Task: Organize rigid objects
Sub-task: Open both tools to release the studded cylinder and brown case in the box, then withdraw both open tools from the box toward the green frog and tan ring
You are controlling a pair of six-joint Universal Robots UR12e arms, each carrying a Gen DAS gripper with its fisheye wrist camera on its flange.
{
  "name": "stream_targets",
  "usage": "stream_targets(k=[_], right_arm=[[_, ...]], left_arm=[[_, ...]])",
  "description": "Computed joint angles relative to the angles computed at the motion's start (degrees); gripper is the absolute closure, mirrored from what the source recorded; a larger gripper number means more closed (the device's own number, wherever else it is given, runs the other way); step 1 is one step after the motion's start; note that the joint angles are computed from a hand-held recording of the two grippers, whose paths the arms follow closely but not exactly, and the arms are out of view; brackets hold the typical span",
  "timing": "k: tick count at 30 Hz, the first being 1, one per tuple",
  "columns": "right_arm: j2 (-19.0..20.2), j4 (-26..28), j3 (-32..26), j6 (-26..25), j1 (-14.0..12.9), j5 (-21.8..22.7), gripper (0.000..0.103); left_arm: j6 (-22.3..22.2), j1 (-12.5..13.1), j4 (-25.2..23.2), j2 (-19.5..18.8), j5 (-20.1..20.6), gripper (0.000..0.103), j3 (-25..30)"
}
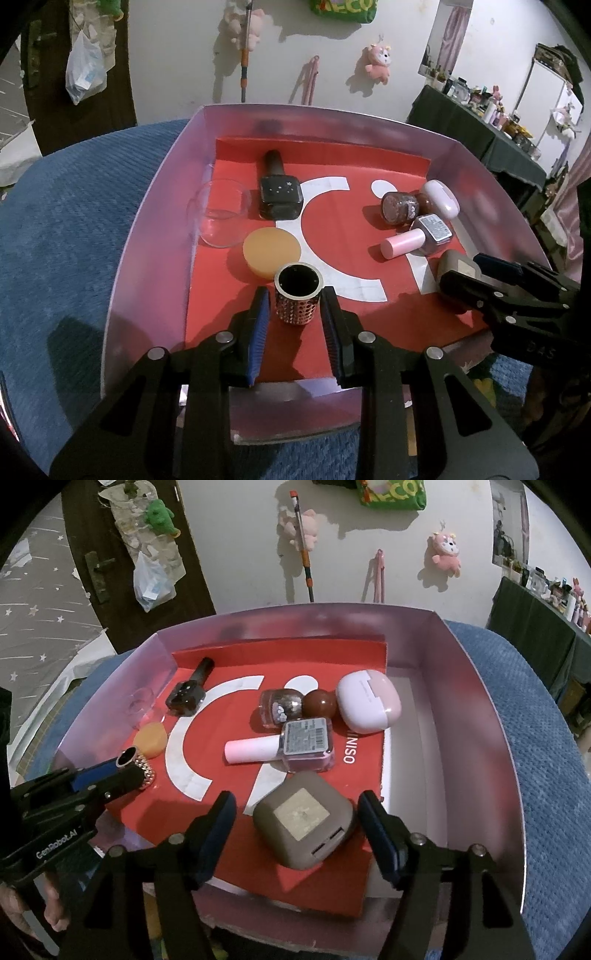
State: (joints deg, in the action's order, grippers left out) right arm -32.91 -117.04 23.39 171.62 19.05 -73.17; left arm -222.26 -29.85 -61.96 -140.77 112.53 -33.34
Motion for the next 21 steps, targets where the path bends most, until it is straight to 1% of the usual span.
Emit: stream_targets(k=[2, 3, 4, 5, 6, 8, 10, 13, 15, 16, 17, 18, 19, 21], right_arm=[[-0.45, -0.53, 0.76, 0.06, -0.03, 0.13, 0.031], [-0.65, -0.79, 1.09, 0.07, -0.03, 0.2, 0.031], [-0.91, -1.16, 1.56, 0.05, -0.04, 0.27, 0.029], [-1.28, -1.68, 2.23, 0.03, -0.04, 0.37, 0.027], [-1.56, -1.99, 2.69, 0.01, -0.06, 0.59, 0.026], [-2.3, -2.82, 3.91, -0.05, -0.1, 1.24, 0.024], [-3.21, -4.12, 5.45, -0.26, -0.1, 1.44, 0.023], [-4.61, -6.23, 7.84, -0.02, -0.24, 2.06, 0.017], [-5.34, -7.05, 8.99, 0.16, -0.44, 3.07, 0.017], [-5.55, -7.24, 9.3, 0.14, -0.46, 3.24, 0.016], [-6.01, -7.87, 10.1, 0.0, -0.44, 3.32, 0.01], [-6.39, -8.47, 10.77, -0.14, -0.43, 3.39, 0.007], [-6.8, -9.25, 11.53, -0.22, -0.44, 3.61, 0.005], [-7.57, -10.72, 12.92, -0.14, -0.53, 4.43, 0.004]], left_arm=[[0.0, -0.05, 0.31, 0.19, 0.08, 0.072, -0.29], [0.01, -0.08, 0.74, 0.39, 0.08, 0.065, -0.65], [0.1, -0.11, 1.32, 0.59, -0.06, 0.054, -1.05], [0.56, -0.13, 2.82, 0.92, -0.73, 0.053, -1.82], [0.85, -0.21, 3.02, 0.91, -0.71, 0.052, -1.78], [1.84, -0.73, 1.29, 0.1, 1.36, 0.047, 0.03], [2.63, -1.1, 0.6, -0.32, 2.48, 0.045, 1.01], [2.98, -1.36, 1.25, -0.02, 3.01, 0.04, 0.67], [2.87, -1.44, 1.62, 0.26, 3.15, 0.04, 0.32], [2.79, -1.52, 1.65, 0.4, 3.49, 0.037, 0.15], [2.71, -1.56, 1.57, 0.5, 3.78, 0.032, 0.05], [2.58, -1.63, 1.68, 0.71, 4.16, 0.019, -0.28], [2.41, -1.72, 2.15, 1.06, 4.67, 0.012, -0.93], [1.97, -1.82, 3.19, 1.76, 5.31, 0.011, -2.2]])
